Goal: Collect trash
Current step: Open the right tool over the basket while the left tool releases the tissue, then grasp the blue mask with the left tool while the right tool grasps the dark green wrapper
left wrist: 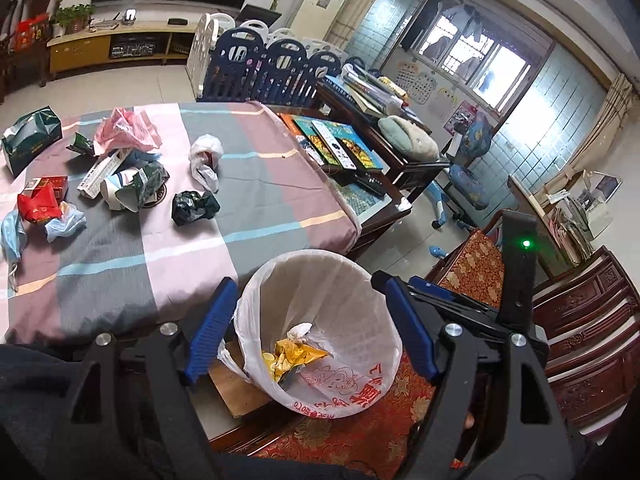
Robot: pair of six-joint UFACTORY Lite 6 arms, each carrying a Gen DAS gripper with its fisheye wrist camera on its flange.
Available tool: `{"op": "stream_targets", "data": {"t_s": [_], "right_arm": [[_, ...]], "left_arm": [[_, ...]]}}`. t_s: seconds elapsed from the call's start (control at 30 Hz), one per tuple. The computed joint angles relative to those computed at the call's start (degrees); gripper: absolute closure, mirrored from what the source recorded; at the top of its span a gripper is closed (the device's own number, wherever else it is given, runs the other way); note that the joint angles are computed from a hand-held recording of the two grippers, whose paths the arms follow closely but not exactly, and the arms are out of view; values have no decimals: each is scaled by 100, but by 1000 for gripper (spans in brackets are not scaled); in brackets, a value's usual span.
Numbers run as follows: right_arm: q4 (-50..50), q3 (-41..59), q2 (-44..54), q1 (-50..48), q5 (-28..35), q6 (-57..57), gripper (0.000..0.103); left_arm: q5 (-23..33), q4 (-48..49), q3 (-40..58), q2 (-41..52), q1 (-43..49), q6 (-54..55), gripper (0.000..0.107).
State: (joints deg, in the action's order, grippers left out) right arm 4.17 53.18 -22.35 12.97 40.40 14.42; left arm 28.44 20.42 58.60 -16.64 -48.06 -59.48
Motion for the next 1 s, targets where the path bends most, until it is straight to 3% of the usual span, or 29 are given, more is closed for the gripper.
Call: {"op": "stream_targets", "data": {"t_s": [0.17,0.3,0.4,0.57,0.67,0.8,0.9,1.0], "right_arm": [[-355,-40,59,460,-50,385,35],[-520,-155,268,543,-293,765,35],[-158,-140,574,459,-528,561,35],[38,455,1450,612,-960,629,35],[694,1510,2523,723,-1081,17,35],[400,3482,4302,1236,-762,191,35],[-150,5281,5927,1632,-479,701,35],[-480,7080,7396,1808,-75,795,35]], "left_arm": [[-82,-771,-65,-192,234,462,23],[498,131,142,-110,267,29,19],[753,-503,165,-270,1312,914,19],[1267,-2402,840,32,4205,2509,19],[1673,-2505,1564,556,5159,3368,15],[1752,-1803,1836,1034,5884,3872,14],[1461,-2081,1693,1647,6530,4718,14],[734,-1959,1102,2201,6884,5179,14]]}}
